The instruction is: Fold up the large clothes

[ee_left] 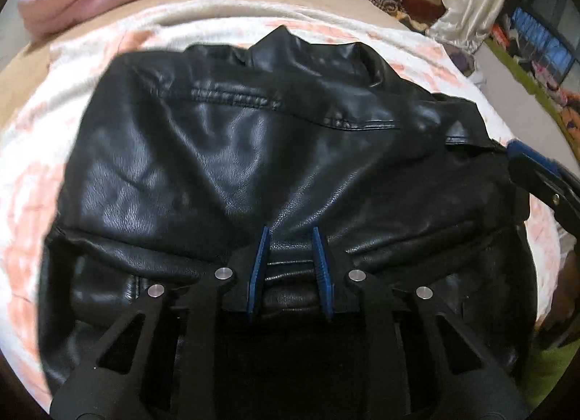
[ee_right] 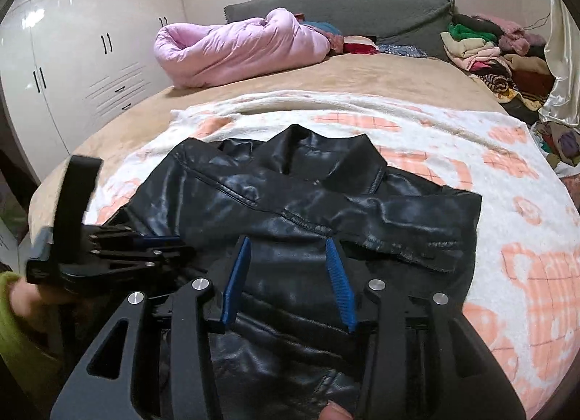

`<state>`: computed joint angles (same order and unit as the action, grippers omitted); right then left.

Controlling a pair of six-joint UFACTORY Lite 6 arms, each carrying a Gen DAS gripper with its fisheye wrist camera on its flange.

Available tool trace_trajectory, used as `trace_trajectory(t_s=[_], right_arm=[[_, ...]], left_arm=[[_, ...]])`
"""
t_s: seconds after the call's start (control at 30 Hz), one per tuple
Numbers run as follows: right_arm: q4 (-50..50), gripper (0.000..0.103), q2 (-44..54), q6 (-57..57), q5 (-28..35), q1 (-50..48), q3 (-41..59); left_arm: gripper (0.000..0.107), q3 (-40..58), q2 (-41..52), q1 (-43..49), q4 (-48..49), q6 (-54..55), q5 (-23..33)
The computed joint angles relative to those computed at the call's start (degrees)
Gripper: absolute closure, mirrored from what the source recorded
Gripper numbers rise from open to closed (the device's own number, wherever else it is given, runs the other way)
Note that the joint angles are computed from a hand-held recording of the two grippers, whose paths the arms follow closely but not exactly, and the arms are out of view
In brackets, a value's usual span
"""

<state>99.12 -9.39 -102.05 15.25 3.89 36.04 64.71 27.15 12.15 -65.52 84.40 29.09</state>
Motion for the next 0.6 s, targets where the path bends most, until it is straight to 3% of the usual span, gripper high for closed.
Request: trace_trajectory(t_s=[0.17, 0.27, 0.4, 0.5, 0.6], right_arm=[[3.31, 0.061, 4.8, -1.31, -4.67, 3.11, 0.51], [3.86, 0.07, 11.56, 0.07, -10.3, 4.63, 2.94], [7.31, 0.071, 14.85, -2.33, -8.69, 3.54, 3.74], [10.48, 0.065, 10.63, -5.75, -4.17, 1.32, 0.78], [12.42, 0.051, 4.03, -7.97, -3.22, 0.89, -2.91]], left_arm=[[0.09, 0.1, 0.0, 0.41, -0.27, 0.88, 0.14], [0.09, -1.17, -0.97, 0.16, -2.22, 3.16, -1.32], [0.09, -2.37, -1.92, -0.44, -3.49, 4.25, -1.97], [0.09, -3.18, -2.48, -0.64, -4.45, 4.97, -2.21], [0.09, -3.48, -2.97, -0.59, -4.42, 4.95, -2.0]])
